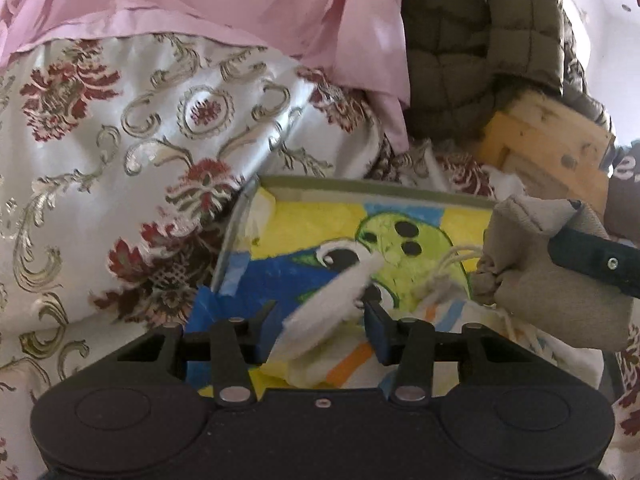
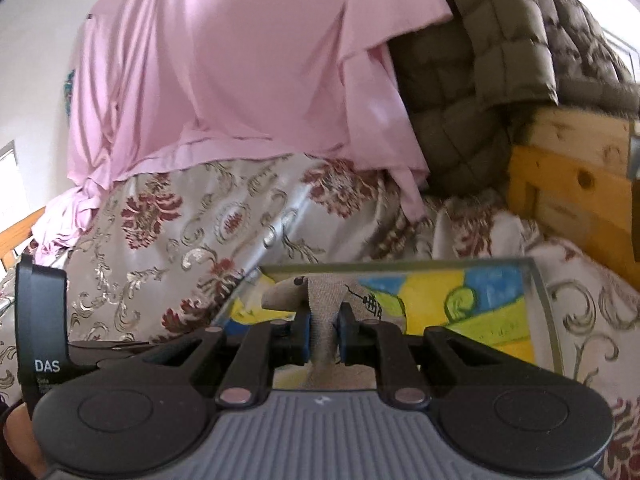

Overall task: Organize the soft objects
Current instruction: 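Lift and carry the white cloth and beige bag over the tray with both grippers, then open both grippers to drop the cloth and bag into the tray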

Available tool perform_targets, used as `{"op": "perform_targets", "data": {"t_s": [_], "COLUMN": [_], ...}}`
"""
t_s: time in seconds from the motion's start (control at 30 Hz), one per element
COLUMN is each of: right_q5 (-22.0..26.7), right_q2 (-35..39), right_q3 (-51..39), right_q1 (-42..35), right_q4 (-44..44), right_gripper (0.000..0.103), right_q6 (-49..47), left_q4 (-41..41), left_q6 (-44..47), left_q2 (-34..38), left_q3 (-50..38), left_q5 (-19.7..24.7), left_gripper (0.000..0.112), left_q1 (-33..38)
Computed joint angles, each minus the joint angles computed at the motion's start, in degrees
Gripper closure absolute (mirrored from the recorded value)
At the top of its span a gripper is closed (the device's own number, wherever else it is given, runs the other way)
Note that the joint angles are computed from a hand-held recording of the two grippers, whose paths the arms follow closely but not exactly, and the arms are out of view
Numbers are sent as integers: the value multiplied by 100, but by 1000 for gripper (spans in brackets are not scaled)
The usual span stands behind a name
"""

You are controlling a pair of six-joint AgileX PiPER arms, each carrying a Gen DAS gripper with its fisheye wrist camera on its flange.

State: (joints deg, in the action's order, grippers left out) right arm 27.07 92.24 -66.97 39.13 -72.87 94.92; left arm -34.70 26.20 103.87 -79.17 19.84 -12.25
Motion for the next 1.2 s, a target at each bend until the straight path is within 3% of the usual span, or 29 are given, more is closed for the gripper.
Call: {"op": "perform_targets", "data": {"t_s": [0.2, 0.3, 0.4, 0.6, 0.8, 0.93, 1.2], "right_q5": [16, 115, 146, 457, 821, 1362, 1696], "right_q2": [60, 46, -8, -123, -405, -580, -1464], "right_q3": [-48, -32, 53, 150, 305, 436, 1045], "right_q1": [-128, -119, -131, -114, -81, 1, 491], "right_q4": [709, 909, 1124, 1300, 1393, 1373, 1090], "right_gripper": [83, 70, 65, 40, 18, 15, 6], "right_q6": [-463, -716, -841, -800, -663, -283, 128], "left_q4": [442, 661, 784, 948, 1045, 1188, 1446], "left_q6": [-451, -669, -869, -1052, -1146, -1167, -1569], "left_q2": [35, -12, -93, -406, -878, -1278, -2296], "left_q3": [-22, -16, 21, 234, 587, 907, 1655], "left_q5": [96, 157, 221, 203, 292, 306, 149], "left_gripper": [64, 58, 49, 34, 28, 27, 21], "left_q1": [-58, -51, -17, 9, 1, -19, -175]}}
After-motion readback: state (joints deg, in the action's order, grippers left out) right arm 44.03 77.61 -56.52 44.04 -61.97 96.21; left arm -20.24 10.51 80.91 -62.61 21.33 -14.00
